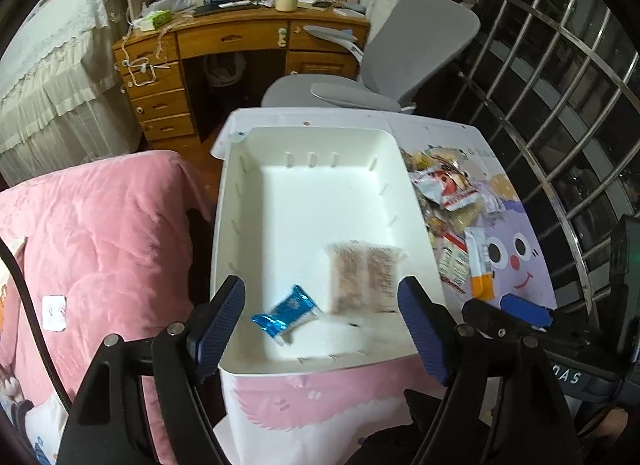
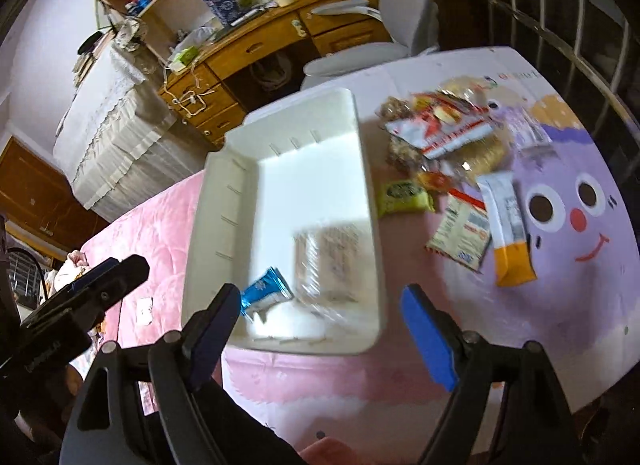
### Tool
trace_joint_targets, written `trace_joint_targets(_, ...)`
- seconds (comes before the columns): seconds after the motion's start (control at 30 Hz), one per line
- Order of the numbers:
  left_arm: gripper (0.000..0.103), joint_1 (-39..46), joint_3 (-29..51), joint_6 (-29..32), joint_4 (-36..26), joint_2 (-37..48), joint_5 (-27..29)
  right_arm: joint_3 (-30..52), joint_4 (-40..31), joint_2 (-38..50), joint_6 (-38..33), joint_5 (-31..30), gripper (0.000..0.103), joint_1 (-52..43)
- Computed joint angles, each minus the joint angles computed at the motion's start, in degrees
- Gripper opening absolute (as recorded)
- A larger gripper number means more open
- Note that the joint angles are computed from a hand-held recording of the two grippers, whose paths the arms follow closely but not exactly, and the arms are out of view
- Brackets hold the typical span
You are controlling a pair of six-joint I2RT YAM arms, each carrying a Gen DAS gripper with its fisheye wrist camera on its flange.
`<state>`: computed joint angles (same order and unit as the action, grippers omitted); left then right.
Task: Organize snacks
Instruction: 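Carry both snacks into the white tray and open both grippers, then move both tools back over the snack pile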
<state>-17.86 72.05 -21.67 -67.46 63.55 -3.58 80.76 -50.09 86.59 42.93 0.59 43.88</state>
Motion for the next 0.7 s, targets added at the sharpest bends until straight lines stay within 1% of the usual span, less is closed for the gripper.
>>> trace_joint_targets(0.07, 0.078, -1.66, -0.4, -1.19, 0.52, 0.59, 1.69, -1.38, -1.51, -1.3, 0.72, 0.04, 0.083, -0.41)
trace_joint_targets(0.13, 0.078, -4.31, -0.89, -2.81, 1.02, 1.32, 2.26, -2.72, -3.04, -2.86, 1.4, 0.38, 0.083, -0.7)
trace_joint_targets(0.3, 0.079, -12.12, -0.98, -8.25, 2.5, 4.16, 0.3, -7.17, -6.91, -8.22, 1.7, 0.78, 0.083, -3.68)
trace_joint_targets(0.4, 0.08, -16.72, -0.03, -11.33, 3.67, 6.56, -0.84, -10.18, -8.48, -11.55, 0.92, -0.27, 0.083, -7.08)
trace_joint_targets(0.53, 0.082, -21.61, 2.8, -14.66, 4.71, 10.71, -2.42, -13.3, -9.79, -15.41, -2.37, -2.23, 0.083, -12.96)
trace_joint_targets(0.7, 0.082, -26.83, 9.0, -18.75, 5.2, 17.92, -4.51, -14.06, -11.84, -17.54, -10.57, -6.04, 0.083, -23.03)
